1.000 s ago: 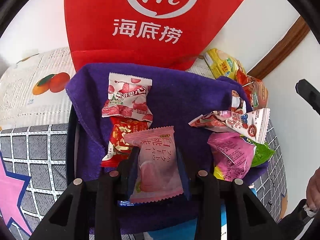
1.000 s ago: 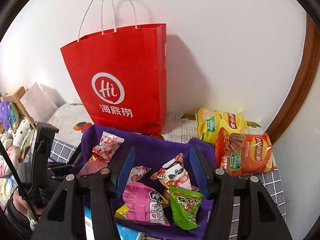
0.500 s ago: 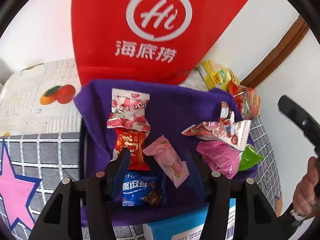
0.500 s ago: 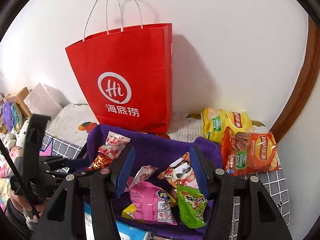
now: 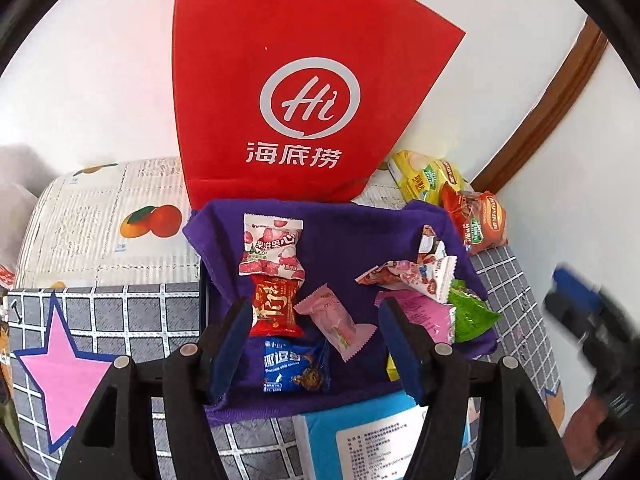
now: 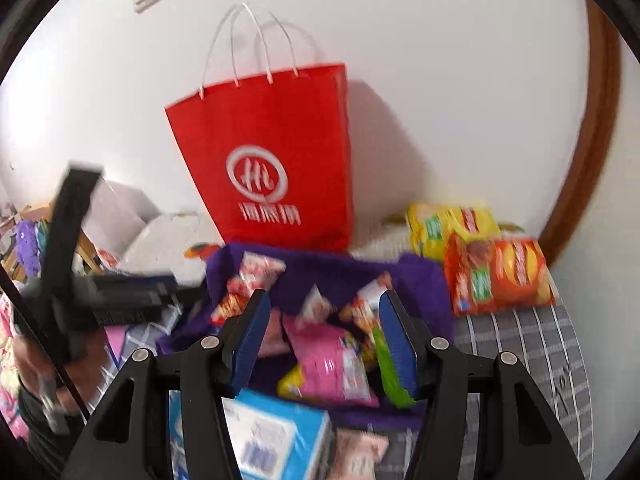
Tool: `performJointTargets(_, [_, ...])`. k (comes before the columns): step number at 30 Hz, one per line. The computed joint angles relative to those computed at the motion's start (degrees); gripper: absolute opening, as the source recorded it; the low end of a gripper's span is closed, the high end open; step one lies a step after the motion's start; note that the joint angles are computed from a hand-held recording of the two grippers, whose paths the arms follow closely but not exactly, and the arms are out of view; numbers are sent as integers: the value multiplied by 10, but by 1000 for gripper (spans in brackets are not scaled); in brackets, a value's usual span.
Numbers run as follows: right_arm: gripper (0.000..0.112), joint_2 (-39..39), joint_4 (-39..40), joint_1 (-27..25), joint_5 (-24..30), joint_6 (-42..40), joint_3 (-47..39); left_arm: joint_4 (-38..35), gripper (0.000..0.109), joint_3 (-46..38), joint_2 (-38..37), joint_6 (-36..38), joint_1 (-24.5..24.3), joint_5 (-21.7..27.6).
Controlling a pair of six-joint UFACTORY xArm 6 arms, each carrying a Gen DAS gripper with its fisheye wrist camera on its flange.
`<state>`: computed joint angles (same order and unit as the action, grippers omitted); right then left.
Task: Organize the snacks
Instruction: 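Grasp the small pink snack packet on the bed with the right tool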
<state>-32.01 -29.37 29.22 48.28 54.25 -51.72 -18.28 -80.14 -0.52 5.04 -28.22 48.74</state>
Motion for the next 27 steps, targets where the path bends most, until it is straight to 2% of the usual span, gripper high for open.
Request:
performJointTargets(4, [57, -50, 7, 32, 52, 50, 56, -16, 64, 1, -9, 2, 4, 4])
performJointTargets(12, [55, -135, 66, 60, 75, 107, 186, -29, 64, 12, -33, 13, 0, 8])
performJointTargets(17, [55, -139, 91, 69, 45, 109, 221, -28, 64, 15, -40, 13, -1, 9])
performJointTargets(21, [55, -114, 84, 72, 35, 103, 222, -31, 65, 13, -41, 14, -1, 14])
performJointTargets(26, [55, -85, 113, 55, 8, 72, 229, -54, 65, 6, -38, 24, 5, 32])
performJointTargets(27, [55, -83, 95, 60, 9, 82, 229, -56, 65, 4, -38, 25, 6, 34])
